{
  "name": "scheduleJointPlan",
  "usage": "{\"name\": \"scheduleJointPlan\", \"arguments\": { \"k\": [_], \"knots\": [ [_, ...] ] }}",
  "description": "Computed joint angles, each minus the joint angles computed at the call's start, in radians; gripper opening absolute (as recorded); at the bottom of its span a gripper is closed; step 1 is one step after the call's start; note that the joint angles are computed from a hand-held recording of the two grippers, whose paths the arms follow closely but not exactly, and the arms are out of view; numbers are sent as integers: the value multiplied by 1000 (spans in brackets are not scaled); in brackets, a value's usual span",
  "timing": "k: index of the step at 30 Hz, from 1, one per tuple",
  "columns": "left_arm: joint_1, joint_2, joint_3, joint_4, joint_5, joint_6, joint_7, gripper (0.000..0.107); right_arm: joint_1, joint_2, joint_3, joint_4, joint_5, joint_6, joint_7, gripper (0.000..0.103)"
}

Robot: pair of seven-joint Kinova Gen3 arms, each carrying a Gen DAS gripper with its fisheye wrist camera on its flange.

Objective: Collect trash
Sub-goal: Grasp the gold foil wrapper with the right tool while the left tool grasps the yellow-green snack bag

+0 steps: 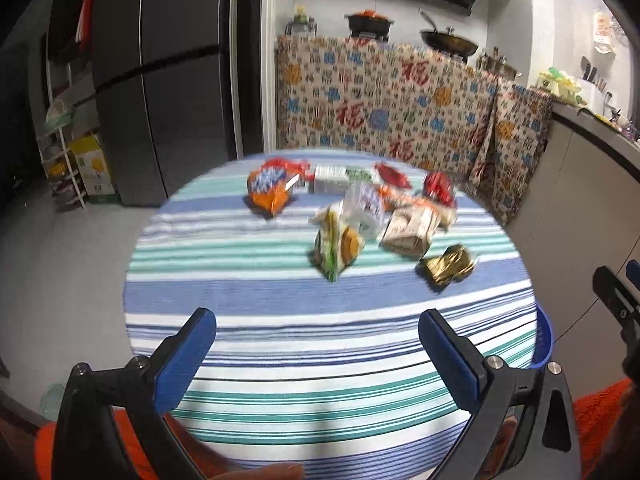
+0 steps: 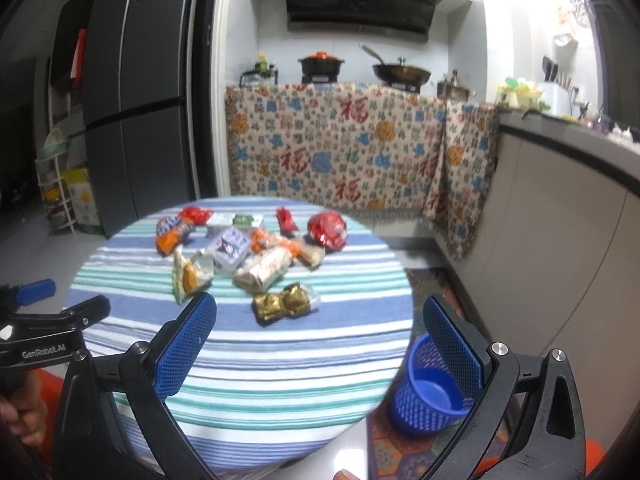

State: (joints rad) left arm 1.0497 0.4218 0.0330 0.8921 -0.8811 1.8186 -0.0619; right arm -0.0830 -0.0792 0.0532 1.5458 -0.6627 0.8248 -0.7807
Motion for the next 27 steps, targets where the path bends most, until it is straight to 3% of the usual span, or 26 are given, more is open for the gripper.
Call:
{"name": "scheduleJointPlan", "arguments": {
  "k": [3,8,14,17,23,27],
  "knots": [
    [-44,-21,12,73,51,-57,28,103,0,28,-6,10,6,-3,5,103],
    [-122,-14,28,101,116,-117,-26,103,1,93,-42,6,12,-17,28,103],
    [-231,-46,31,202,195,-242,-74,103,29,264,-105,-143,24,115,-1,103],
    [-276,-57,33,246,222,-289,-91,103,19,349,-143,-240,87,178,-26,103],
    [-338,-48,34,270,252,-331,-125,103,-40,431,-191,-315,217,185,-53,103],
    [-365,-23,22,246,278,-329,-173,103,-104,458,-180,-333,332,149,-117,103]
  ]
}}
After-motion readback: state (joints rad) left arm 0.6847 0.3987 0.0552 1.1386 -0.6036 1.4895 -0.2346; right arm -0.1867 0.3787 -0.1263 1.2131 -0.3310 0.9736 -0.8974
